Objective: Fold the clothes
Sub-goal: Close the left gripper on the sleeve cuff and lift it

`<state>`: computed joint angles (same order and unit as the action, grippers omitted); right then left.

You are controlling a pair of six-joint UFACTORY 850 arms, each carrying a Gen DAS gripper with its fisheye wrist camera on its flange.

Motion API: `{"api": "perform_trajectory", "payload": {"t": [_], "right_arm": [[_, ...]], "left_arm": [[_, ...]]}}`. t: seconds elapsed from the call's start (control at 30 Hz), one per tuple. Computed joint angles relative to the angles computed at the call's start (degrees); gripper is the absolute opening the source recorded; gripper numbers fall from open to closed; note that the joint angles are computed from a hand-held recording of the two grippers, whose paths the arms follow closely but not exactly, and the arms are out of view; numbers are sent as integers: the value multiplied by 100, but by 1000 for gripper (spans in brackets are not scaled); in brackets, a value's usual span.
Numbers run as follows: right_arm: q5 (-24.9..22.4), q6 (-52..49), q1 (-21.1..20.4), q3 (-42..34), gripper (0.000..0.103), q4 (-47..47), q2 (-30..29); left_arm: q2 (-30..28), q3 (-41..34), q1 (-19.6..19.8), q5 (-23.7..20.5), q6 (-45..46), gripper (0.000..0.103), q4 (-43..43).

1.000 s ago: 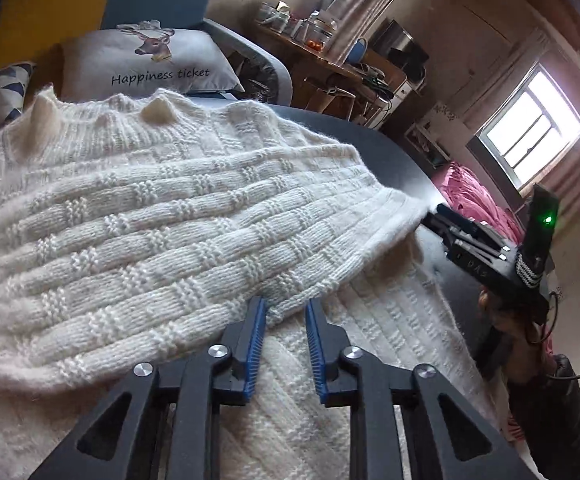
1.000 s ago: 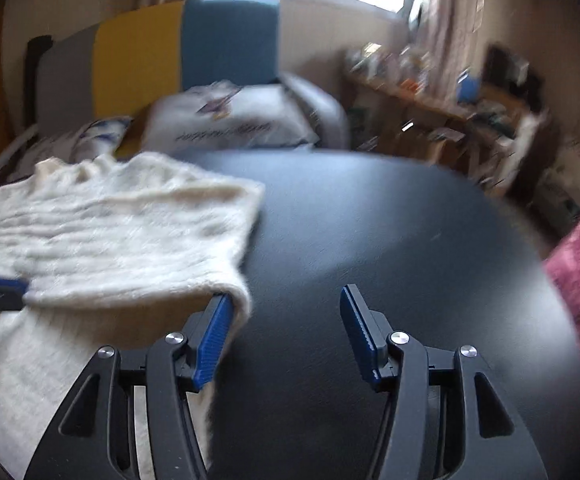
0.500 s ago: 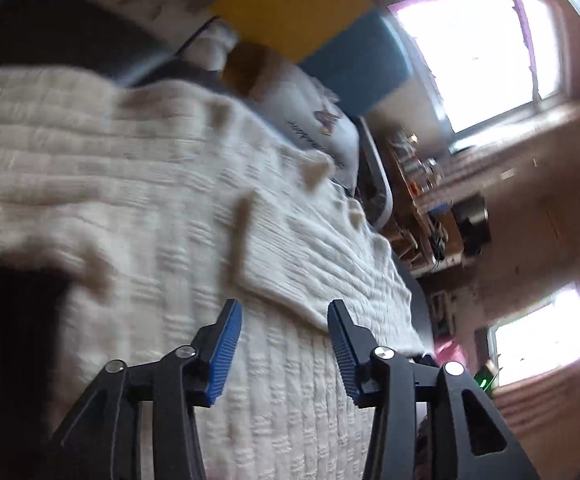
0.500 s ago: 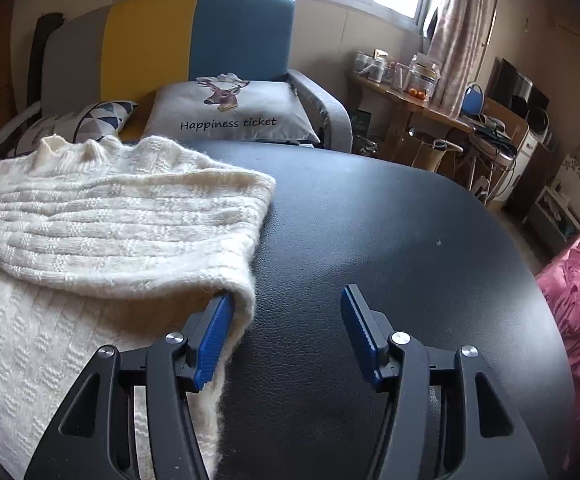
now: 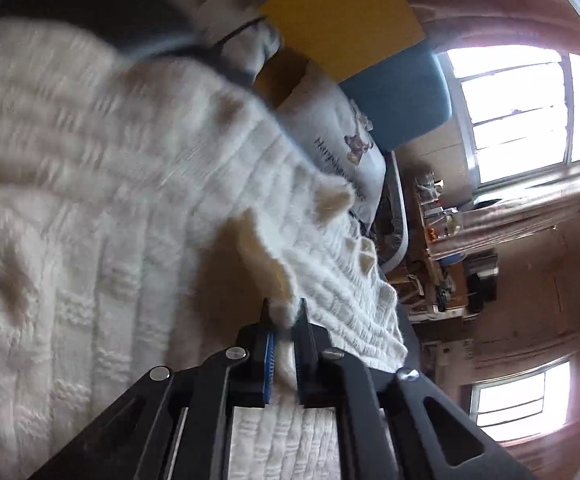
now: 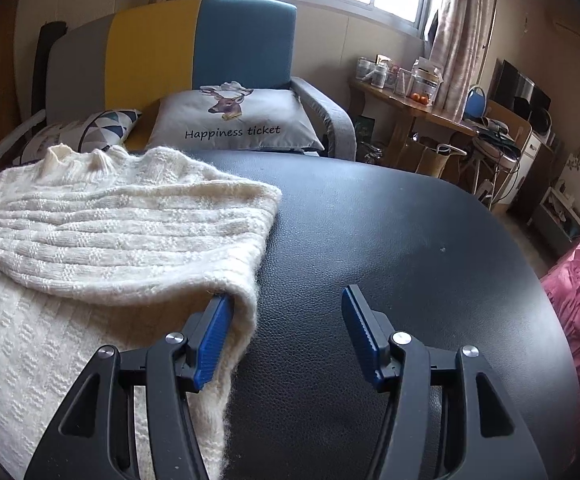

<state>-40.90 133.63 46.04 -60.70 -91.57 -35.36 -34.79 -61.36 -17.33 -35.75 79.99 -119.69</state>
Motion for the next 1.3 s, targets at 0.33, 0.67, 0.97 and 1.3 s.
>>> {"api": "perform_trajectory", "payload": {"t": [0.33, 0.67, 0.97, 1.3], "right_arm": [[871, 1332, 28, 750, 59, -1428, 634], [1689, 4178, -267, 589, 59, -4656, 473], [1567, 4311, -496, 588, 59, -4111, 336], [1772, 3161, -432, 475, 59, -3071, 271]], "left_arm": [[715, -360, -310, -239, 1004, 6, -113], [992, -981, -632, -744, 958, 6, 289], [1166, -765, -634, -911, 1237, 6, 256], [340, -281, -106, 288, 877, 6, 948]]}}
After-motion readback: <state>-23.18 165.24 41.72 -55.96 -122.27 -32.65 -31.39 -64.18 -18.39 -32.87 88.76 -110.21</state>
